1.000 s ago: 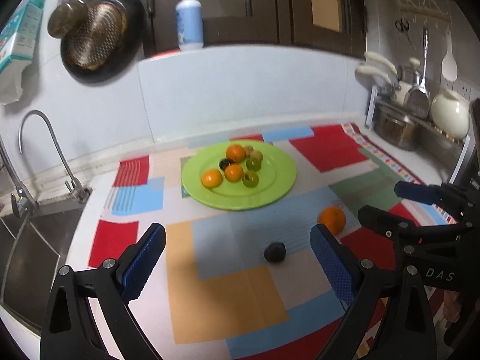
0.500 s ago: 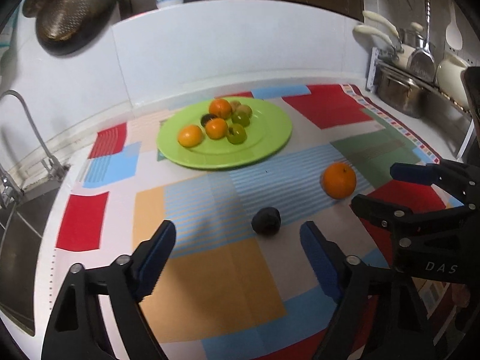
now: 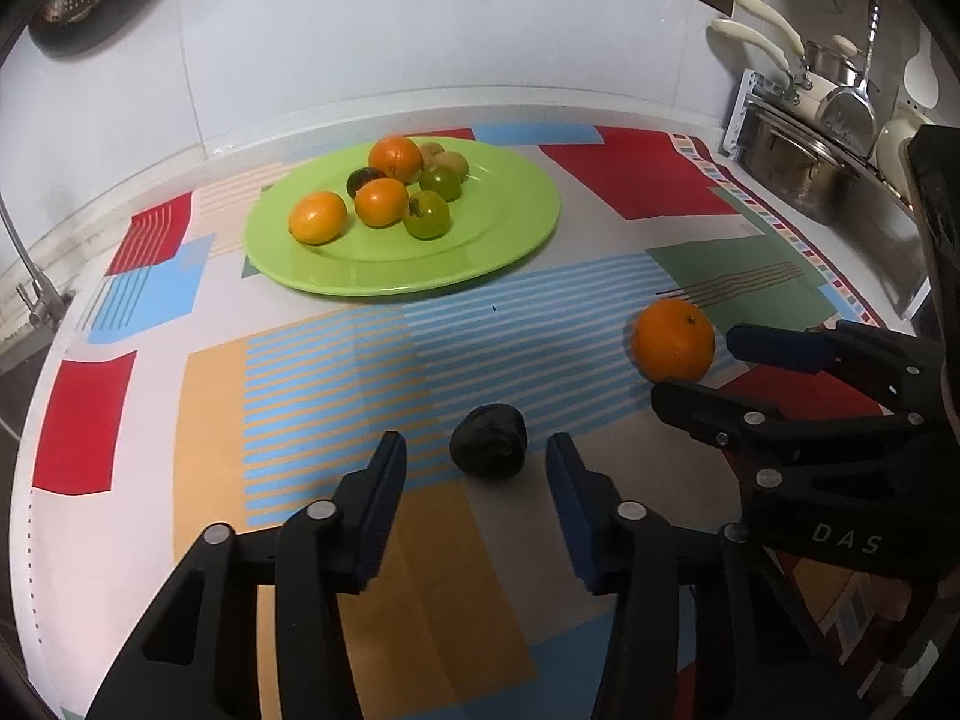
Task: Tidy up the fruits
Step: 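Grasp the second dark plum with the left gripper while the right gripper grasps the large orange, then carry the plum and orange over the green plate and lower them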
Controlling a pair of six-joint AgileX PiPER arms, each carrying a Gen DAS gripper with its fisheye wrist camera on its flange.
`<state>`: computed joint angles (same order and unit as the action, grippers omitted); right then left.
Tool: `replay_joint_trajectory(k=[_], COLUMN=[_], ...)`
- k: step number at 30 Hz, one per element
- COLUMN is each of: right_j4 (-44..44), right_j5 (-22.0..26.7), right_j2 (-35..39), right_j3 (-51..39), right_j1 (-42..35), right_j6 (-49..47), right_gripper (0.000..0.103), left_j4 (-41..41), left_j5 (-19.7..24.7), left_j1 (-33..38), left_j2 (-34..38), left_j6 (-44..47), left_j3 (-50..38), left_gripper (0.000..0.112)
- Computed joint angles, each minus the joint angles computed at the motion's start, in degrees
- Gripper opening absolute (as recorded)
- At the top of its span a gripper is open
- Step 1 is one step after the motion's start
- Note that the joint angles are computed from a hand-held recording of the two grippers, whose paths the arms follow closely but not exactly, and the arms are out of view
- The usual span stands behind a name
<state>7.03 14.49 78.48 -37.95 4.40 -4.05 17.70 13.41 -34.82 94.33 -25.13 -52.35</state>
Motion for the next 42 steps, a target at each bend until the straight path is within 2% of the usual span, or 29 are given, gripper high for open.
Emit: replay_joint_trajectory(k=[8, 11, 13, 15, 17, 23, 31, 35, 42], right_j4=[7.24, 10.86, 11.42, 9.77, 5.58, 7.43, 1.86, -3.32, -13.67], right_j5=[-0.63, -0.25, -0.54, -1.30, -2.04, -2.61, -1.94, -1.07, 1.38], right_j2=[2.99, 3.88, 4.81, 5.02, 5.07, 4.57, 0.84, -1.90, -6.92], right_j3=[-1.45, -2.05, -2.69, -2.60, -2.45, -1.80, -0.55, -0.07, 0.59], right_j1=[-0.68, -1.17, -1.21, -0.75, -0.26, -0.30, 1.28, 2.57, 5.79], right_j6=[-7.70, -10.88, -11.50, -9.58, -5.33, -7.13, -0.78, 5.34, 18.08], right_gripper=[0.057, 0.051, 0.050, 0.049, 0.042, 0.042, 0.042, 0.042, 0.042], left_j4=[-10.04, -10.84, -11.70, -12.55, -11.80, -10.38, -10.84, -9.52, -13.02], left_j5=[0.91, 1.10, 1.20, 1.26, 1.45, 1.53, 1.89, 2.22, 3.28], left_j1=[0.76, 0.92, 1.03, 1.16, 1.21, 1.11, 1.11, 0.94, 1.72], left_j2=[1.83, 2.08, 2.21, 2.21, 2.10, 1.04, -2.35, -4.96, -9.55], left_j6=[10.10, 10.93, 11.65, 12.27, 11.58, 10.32, 11.01, 10.22, 14.34], left_j3=[-1.87, -2.20, -2.37, -2.54, -2.72, -2.44, -0.82, 0.29, 1.82], left_gripper=[0.029, 0.028, 0.028, 0.028, 0.028, 0.028, 0.028, 0.028, 0.028])
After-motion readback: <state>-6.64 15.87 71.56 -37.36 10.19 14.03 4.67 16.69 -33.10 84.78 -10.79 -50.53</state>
